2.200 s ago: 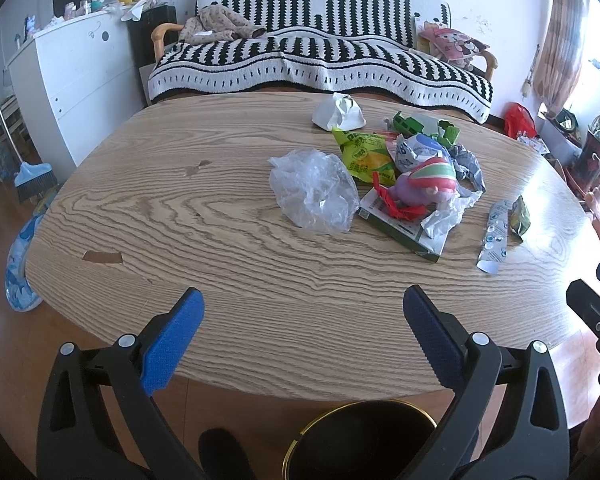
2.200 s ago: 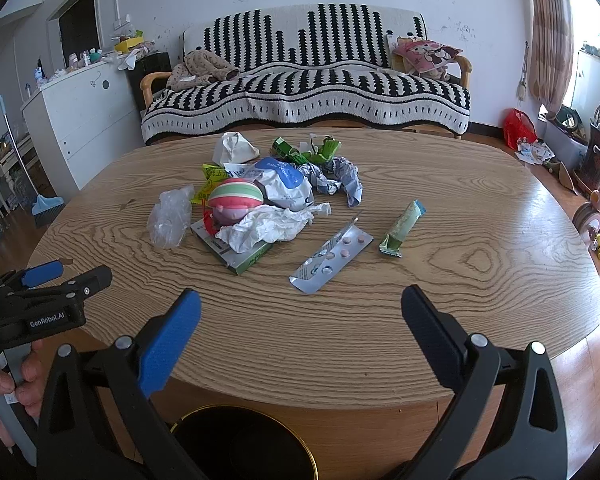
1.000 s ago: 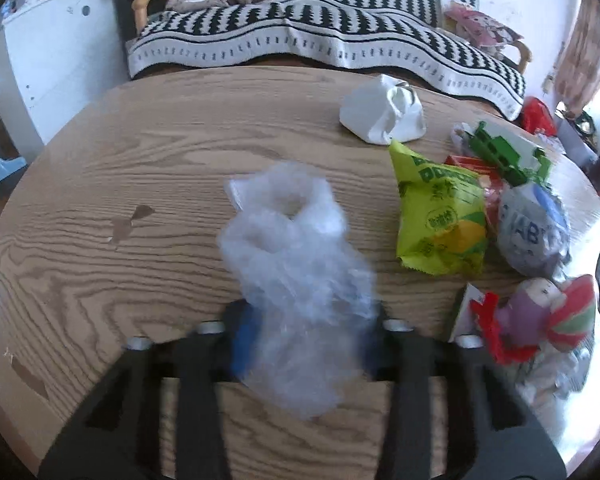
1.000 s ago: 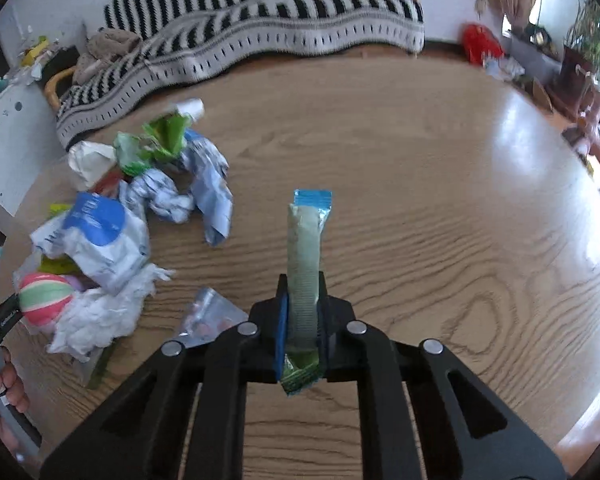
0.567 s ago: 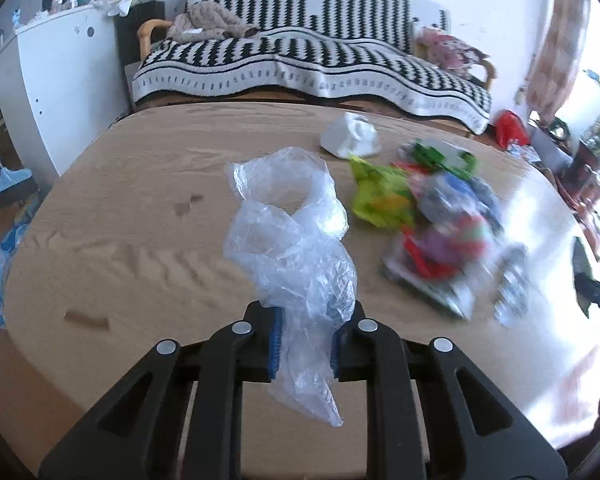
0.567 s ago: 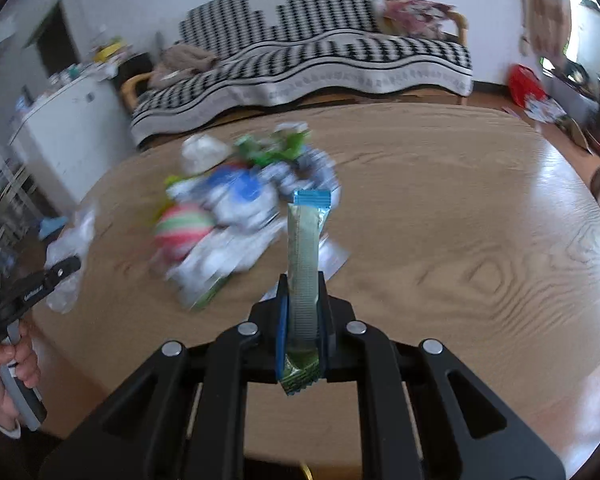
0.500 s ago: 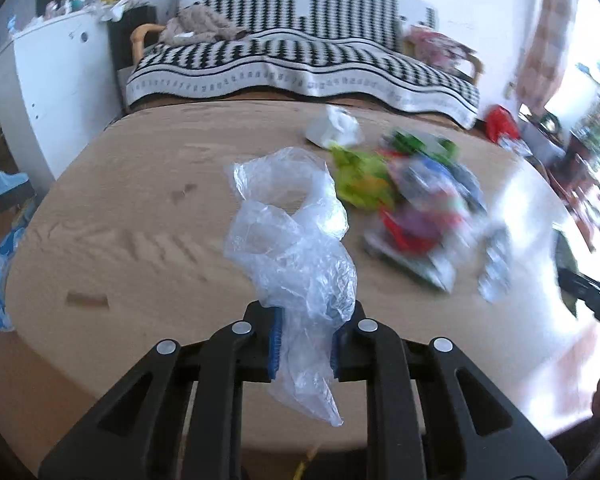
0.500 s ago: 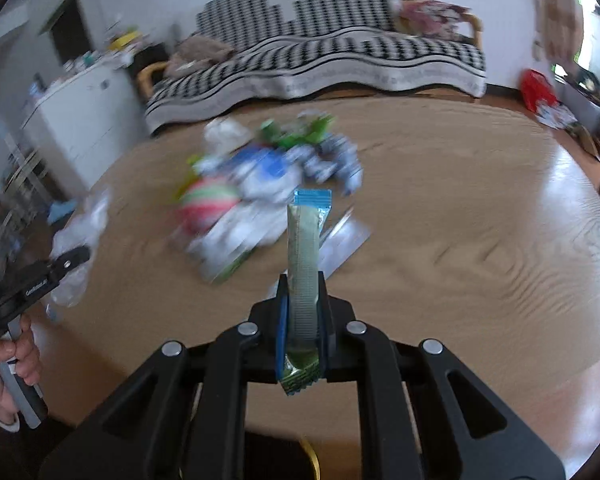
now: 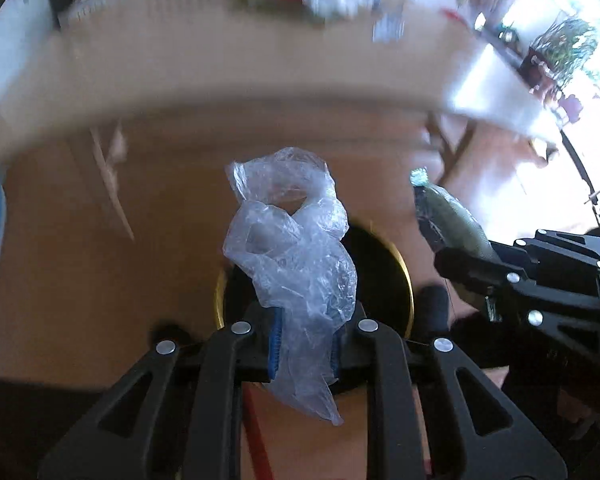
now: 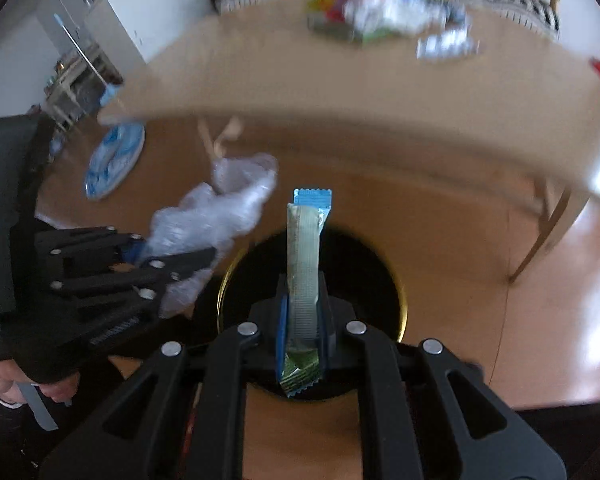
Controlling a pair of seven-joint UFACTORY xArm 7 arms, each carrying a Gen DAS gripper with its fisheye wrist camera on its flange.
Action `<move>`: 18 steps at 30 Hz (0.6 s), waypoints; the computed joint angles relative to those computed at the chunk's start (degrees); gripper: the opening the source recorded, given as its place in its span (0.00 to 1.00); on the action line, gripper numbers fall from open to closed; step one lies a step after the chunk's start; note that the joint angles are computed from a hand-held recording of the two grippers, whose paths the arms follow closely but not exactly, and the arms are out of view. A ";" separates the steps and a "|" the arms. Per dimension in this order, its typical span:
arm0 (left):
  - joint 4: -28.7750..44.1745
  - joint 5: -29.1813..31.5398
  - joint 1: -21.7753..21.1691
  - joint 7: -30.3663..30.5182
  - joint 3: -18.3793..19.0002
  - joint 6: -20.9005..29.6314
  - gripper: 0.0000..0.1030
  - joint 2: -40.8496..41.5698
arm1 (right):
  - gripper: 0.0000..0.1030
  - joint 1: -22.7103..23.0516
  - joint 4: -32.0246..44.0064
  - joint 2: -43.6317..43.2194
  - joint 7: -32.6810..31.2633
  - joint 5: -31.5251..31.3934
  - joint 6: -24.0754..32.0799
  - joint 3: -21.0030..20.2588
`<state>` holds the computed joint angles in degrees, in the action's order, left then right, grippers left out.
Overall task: Collect trash
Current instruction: 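Carry both items over the black bin and open both tools to drop them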
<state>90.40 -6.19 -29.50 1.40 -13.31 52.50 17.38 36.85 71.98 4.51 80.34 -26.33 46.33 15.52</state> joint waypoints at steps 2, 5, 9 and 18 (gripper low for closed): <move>0.42 -1.54 0.33 0.00 -0.31 2.53 0.17 1.00 | 0.12 -0.08 0.30 1.19 -1.37 2.85 -0.39 0.17; 1.10 -0.81 -0.15 -0.77 0.05 2.80 0.17 1.83 | 0.12 0.26 0.84 2.26 -1.55 4.32 -1.03 -0.11; 0.30 -1.15 -0.23 -1.49 -0.04 2.18 0.17 1.68 | 0.12 0.40 0.13 1.82 -0.66 4.88 -1.55 -0.64; 0.70 -1.31 -0.27 -0.74 -0.16 2.69 0.24 2.15 | 0.13 -1.01 -2.75 0.05 0.00 6.80 -3.83 -0.90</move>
